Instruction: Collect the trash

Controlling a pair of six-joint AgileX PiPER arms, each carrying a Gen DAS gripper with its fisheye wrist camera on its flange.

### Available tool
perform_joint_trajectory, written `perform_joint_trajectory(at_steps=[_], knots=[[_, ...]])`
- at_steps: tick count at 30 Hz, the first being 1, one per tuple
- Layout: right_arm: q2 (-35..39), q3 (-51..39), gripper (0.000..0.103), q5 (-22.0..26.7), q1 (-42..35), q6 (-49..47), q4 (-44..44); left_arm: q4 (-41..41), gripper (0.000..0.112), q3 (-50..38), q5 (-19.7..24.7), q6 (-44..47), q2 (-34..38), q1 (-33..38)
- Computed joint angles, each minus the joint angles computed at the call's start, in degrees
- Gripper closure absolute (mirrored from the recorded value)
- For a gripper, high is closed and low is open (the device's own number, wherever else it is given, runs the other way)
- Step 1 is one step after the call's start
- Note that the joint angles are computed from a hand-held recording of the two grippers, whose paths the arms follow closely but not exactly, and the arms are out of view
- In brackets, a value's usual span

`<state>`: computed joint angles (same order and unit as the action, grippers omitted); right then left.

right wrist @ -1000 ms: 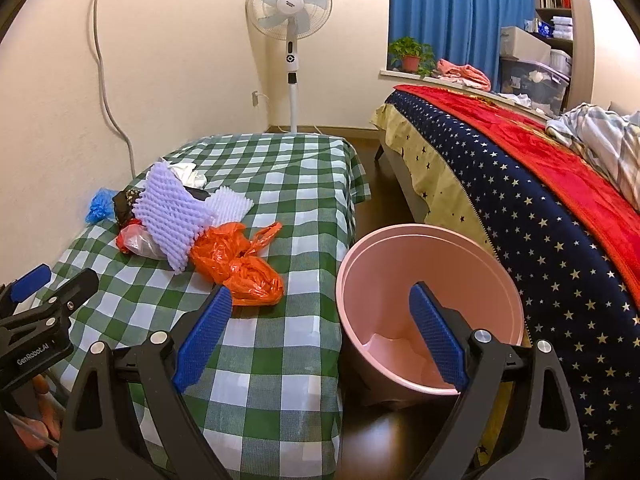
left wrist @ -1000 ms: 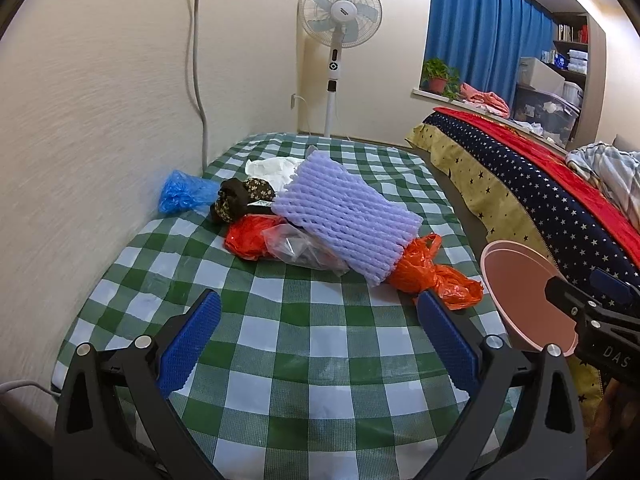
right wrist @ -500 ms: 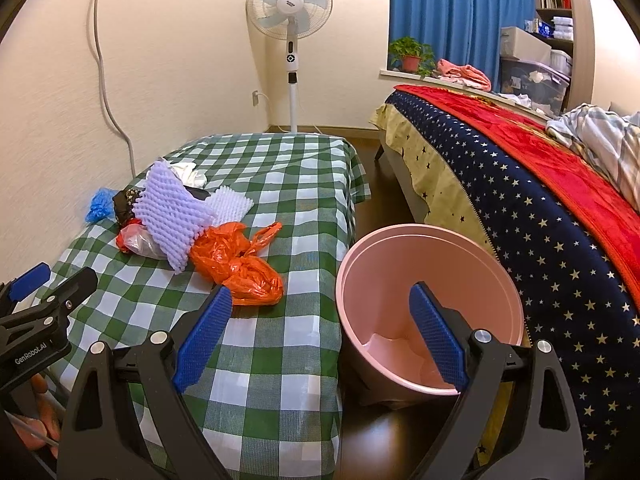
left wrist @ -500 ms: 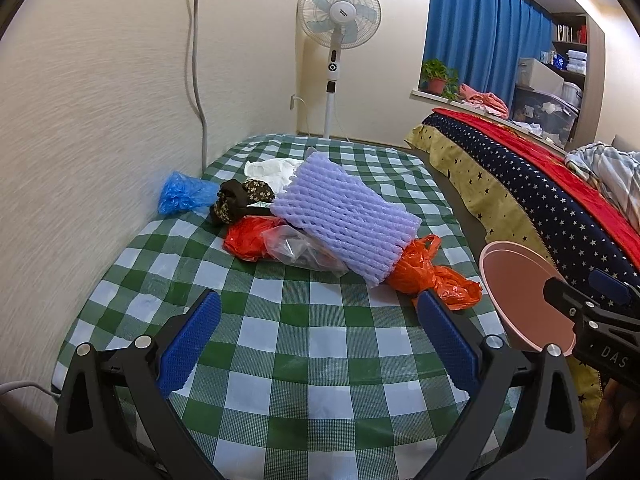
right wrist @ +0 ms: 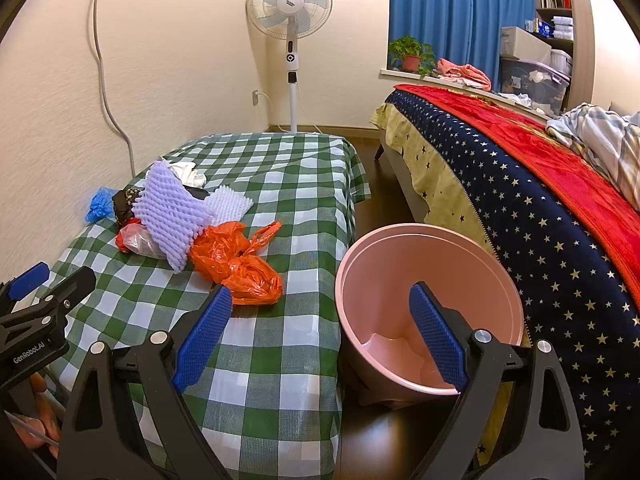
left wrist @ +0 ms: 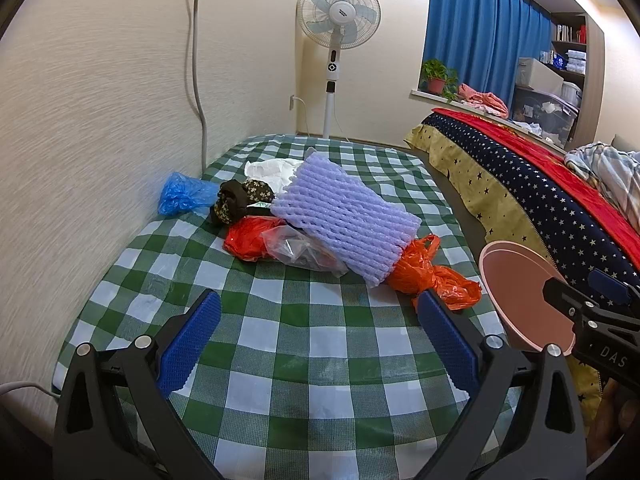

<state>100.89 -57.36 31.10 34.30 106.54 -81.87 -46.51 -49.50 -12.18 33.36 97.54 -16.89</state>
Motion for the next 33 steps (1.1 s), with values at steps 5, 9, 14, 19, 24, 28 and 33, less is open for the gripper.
perform_joint_trajectory(at_steps=[5, 9, 14, 19, 24, 28, 33], knots=[[0.0, 0.0, 0.015, 0.0, 0.0, 0.0, 0.0, 0.5, 0.017, 0.0, 0.1, -0.3, 0.0, 0.1], [0.0, 0.1, 0.015, -0.2, -0.1, 0.2, -0.3, 0.4, 0.017, 0.0, 0.0, -0.3, 0.0, 0.0], [-0.6, 0.8, 0.026, -2.0, -0.8, 1.5, -1.2, 4.0, 0.028, -0.5, 0.8, -3.5, -0.2, 0.7], [-0.8, 1.1, 0.048, -6.4, -2.8, 3.6, -2.9, 14.6, 0.055, -2.1, 2.6, -13.2, 0.5, 2.1], [1.1, -0.4, 0.056, -10.9, -4.9, 7.2, -6.2, 27.4, 0.067, -5.7, 3.6, -25.0, 2.3, 3.8], [3.5, -2.4, 0.056, -14.3, -6.6, 10.5, -9.3, 36.1, 0.067, -9.0, 4.7, -33.5, 4.2, 4.9], [6.7, -5.2, 0.055, -17.9, -8.7, 12.5, -10.7, 41.6, 0.067, -13.4, 6.2, -39.3, 7.5, 5.3]])
